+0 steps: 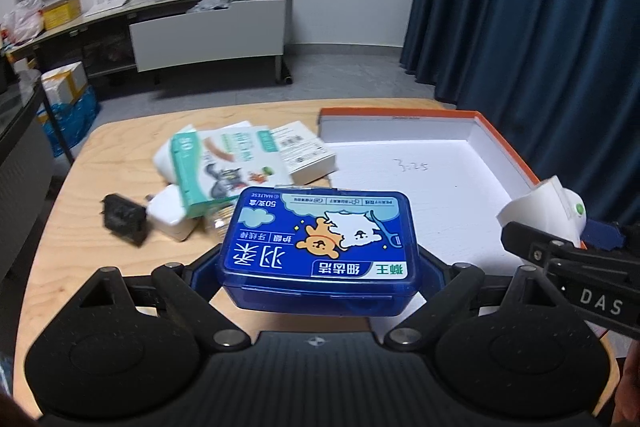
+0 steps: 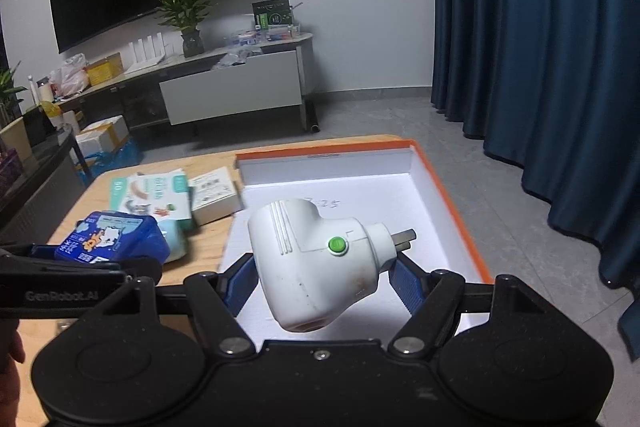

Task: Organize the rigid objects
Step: 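Lift and carry blue box and white heater over the orange-rimmed tray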

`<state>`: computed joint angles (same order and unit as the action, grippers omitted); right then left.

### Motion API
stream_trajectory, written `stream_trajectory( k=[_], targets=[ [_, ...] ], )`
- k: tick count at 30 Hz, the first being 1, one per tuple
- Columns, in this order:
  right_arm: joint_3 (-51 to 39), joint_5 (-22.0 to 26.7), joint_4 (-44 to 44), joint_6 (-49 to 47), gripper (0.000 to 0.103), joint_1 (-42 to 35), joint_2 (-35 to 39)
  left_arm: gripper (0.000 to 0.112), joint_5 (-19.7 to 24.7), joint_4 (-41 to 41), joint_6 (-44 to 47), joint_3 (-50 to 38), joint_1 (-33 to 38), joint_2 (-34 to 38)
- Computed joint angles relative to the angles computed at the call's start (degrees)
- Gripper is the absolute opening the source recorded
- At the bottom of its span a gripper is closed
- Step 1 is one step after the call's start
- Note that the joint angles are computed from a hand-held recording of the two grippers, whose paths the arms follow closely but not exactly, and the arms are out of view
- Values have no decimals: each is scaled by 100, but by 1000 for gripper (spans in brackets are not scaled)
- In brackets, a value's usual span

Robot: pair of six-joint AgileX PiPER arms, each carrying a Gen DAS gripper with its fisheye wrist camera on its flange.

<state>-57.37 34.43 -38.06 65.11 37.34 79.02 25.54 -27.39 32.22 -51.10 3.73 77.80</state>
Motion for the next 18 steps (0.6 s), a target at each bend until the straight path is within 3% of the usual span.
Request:
stream_trajectory(
  k=[4, 11, 18],
  targets=[
    [20, -302, 221, -307, 86, -320, 42, 94, 88, 315, -462, -339, -172, 242],
    [58, -638, 450, -776, 86, -699, 118, 94, -158, 1045, -1279, -407, -542, 365],
    [-92, -851, 1244, -1917, 86, -1117, 293, 94, -236, 1559, -1863, -556, -786, 491]
  ],
)
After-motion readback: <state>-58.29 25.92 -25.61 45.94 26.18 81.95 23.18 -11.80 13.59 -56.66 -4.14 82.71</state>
